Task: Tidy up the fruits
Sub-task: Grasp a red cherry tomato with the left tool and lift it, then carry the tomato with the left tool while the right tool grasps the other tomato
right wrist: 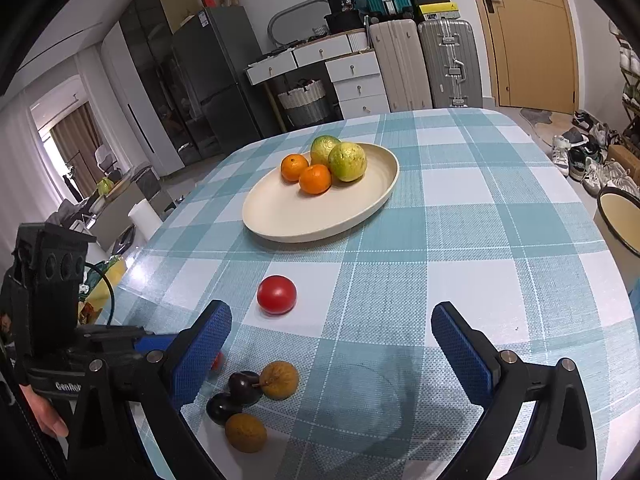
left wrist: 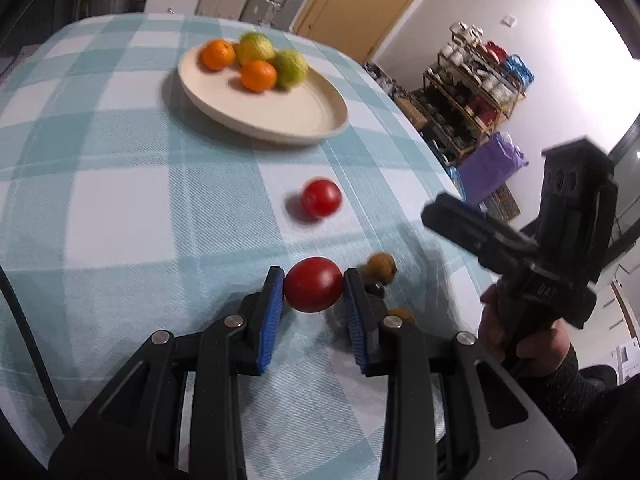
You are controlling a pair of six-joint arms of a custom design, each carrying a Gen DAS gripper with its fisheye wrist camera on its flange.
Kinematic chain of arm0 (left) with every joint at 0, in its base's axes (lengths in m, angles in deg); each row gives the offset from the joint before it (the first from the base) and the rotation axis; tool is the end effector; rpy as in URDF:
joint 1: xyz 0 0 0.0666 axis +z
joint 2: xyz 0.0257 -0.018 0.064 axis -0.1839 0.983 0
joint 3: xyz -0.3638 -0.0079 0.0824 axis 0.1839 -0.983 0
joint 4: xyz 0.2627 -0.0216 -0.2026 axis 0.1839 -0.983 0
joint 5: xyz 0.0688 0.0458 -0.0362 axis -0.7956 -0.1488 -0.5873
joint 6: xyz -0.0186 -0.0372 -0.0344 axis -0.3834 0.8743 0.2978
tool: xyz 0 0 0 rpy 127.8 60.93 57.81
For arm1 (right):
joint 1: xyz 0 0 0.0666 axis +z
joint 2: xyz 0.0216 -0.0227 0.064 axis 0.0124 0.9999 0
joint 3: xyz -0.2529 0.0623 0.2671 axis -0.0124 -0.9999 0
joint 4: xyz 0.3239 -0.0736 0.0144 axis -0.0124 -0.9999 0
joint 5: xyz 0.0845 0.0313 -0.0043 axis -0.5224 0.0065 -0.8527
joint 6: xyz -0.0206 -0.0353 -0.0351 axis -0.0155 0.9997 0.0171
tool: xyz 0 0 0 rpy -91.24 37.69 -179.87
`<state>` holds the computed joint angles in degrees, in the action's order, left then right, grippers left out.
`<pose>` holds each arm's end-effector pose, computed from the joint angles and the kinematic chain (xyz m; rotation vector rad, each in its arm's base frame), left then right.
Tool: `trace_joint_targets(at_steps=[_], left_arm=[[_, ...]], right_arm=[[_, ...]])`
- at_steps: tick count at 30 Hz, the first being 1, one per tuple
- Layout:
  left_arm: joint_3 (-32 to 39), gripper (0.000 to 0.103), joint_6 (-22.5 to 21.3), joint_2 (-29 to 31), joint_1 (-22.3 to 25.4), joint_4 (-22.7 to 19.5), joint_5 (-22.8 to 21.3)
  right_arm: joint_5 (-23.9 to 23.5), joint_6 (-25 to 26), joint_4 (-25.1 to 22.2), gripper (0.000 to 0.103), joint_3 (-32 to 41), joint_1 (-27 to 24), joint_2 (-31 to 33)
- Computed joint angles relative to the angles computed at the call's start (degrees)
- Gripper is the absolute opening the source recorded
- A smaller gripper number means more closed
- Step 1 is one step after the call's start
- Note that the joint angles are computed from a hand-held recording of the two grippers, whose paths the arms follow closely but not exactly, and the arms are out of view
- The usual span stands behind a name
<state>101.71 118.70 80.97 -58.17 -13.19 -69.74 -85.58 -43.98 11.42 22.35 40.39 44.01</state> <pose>0.2915 -0.3185 0.3191 0.0895 2.5030 -0.6897 0.3198 0.2626 0.3194 -0.3148 2.3317 0.5049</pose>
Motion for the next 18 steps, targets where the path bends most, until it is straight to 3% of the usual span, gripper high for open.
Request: trace_joint_targets(at_steps=[18], left_arm=[[-3.8,0.027,-1.5,-4.2,4.2,0.1,-1.5]], right_arm=[[-1.3,0.6,-2.0,0.102,4.2,1.7,5.3]])
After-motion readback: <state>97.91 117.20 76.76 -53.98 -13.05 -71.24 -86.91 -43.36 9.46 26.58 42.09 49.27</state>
